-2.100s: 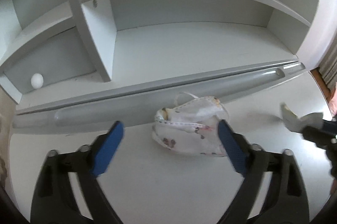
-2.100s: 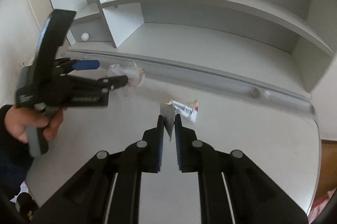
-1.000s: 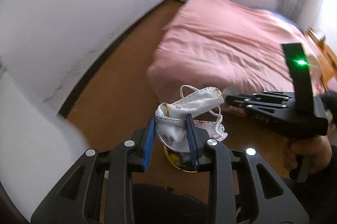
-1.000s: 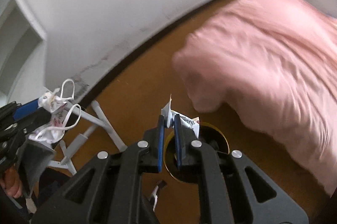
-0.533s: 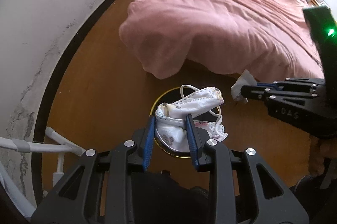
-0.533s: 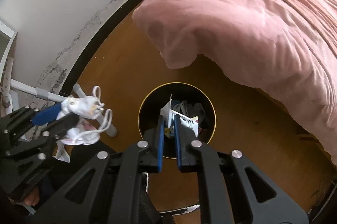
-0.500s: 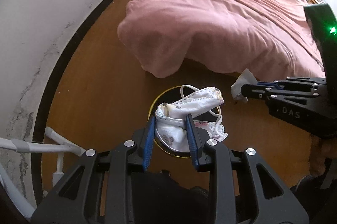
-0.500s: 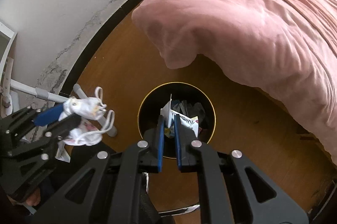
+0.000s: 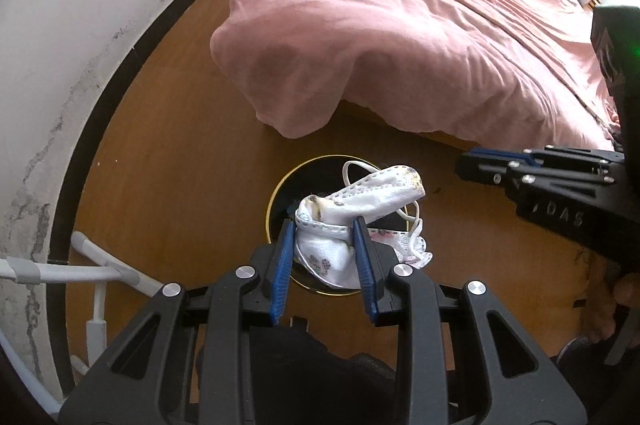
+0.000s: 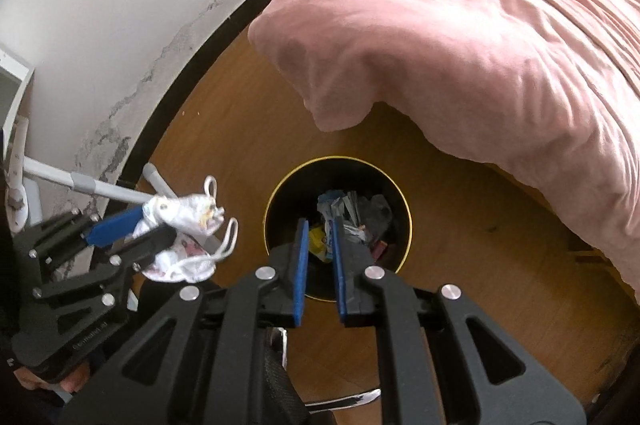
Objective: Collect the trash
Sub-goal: 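Carry mask and small wrapper over the bin and open both tools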
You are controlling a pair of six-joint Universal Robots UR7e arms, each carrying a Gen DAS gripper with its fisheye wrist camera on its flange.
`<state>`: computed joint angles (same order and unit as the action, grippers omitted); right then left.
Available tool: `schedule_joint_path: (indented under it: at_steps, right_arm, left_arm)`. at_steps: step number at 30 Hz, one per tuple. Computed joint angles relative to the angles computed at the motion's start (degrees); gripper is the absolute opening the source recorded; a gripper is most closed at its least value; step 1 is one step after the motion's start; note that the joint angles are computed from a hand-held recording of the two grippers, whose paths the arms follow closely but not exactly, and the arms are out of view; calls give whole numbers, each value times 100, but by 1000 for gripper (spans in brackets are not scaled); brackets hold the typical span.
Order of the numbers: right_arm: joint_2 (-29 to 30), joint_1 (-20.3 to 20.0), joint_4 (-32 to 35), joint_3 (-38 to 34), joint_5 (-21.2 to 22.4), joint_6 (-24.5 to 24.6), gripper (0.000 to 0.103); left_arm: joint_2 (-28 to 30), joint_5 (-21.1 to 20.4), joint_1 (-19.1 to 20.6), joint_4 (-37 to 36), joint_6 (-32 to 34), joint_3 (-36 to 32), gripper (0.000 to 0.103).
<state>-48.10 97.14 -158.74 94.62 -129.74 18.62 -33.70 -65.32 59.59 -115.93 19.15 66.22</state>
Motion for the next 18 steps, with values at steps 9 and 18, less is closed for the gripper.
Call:
schedule_joint_path:
  at_steps: [9,18]
  right_arm:
    - [-81,111,-818,171,-376,-81,71]
    - [-112,202,-1273,222,-664,-123,71]
  left_arm:
    - [122,-148,-37,80,22,-89,32]
    - [36,-256,-116,-50,162,9,70]
